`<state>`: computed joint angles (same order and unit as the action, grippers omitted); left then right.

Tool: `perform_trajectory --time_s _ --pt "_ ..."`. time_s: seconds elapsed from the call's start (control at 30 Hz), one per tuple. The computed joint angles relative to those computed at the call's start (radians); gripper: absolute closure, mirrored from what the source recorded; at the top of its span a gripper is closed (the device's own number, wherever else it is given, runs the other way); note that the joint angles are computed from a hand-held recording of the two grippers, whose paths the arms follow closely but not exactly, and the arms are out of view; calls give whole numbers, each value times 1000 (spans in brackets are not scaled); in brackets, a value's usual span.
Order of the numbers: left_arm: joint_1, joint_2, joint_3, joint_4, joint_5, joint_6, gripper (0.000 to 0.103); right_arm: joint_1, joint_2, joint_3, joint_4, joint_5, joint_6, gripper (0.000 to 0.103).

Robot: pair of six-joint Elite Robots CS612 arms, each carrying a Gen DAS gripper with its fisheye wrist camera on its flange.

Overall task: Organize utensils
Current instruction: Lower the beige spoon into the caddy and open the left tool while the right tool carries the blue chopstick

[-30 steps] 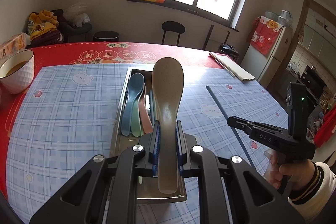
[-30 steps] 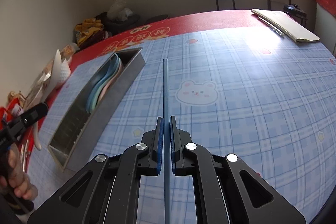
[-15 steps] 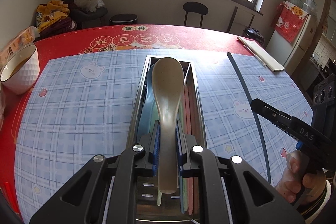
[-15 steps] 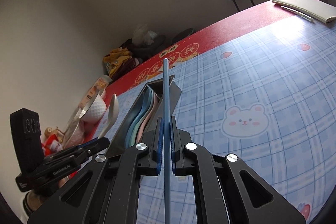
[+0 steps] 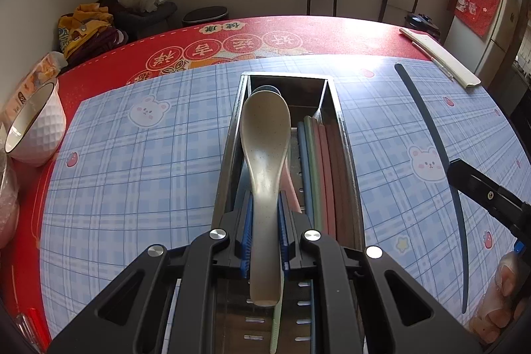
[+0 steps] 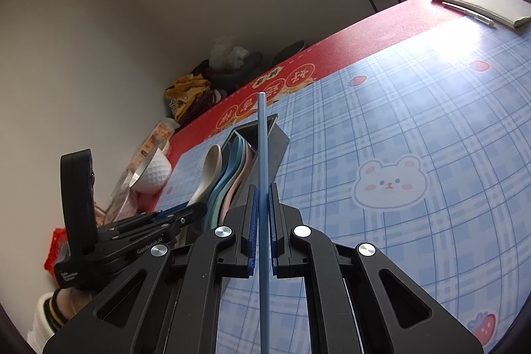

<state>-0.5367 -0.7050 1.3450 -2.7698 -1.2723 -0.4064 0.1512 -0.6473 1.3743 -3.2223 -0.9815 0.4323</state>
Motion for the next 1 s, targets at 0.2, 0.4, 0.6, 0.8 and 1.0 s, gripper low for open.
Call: perform_trajectory --time_s 0.2,0.4,0.6,0.8,1.0 --pt "9 12 -29 43 -18 -7 89 0 6 -9 24 5 11 97" --pt "18 20 -63 109 -48 -9 89 -1 7 -10 30 15 14 97" --pt "16 28 -95 166 -36 17 89 -2 10 -13 37 31 27 97" --pt "15 41 -133 215 -23 41 89 -4 9 -13 35 36 33 97" --pt "12 54 -155 228 -2 51 89 -4 9 -12 34 39 33 97"
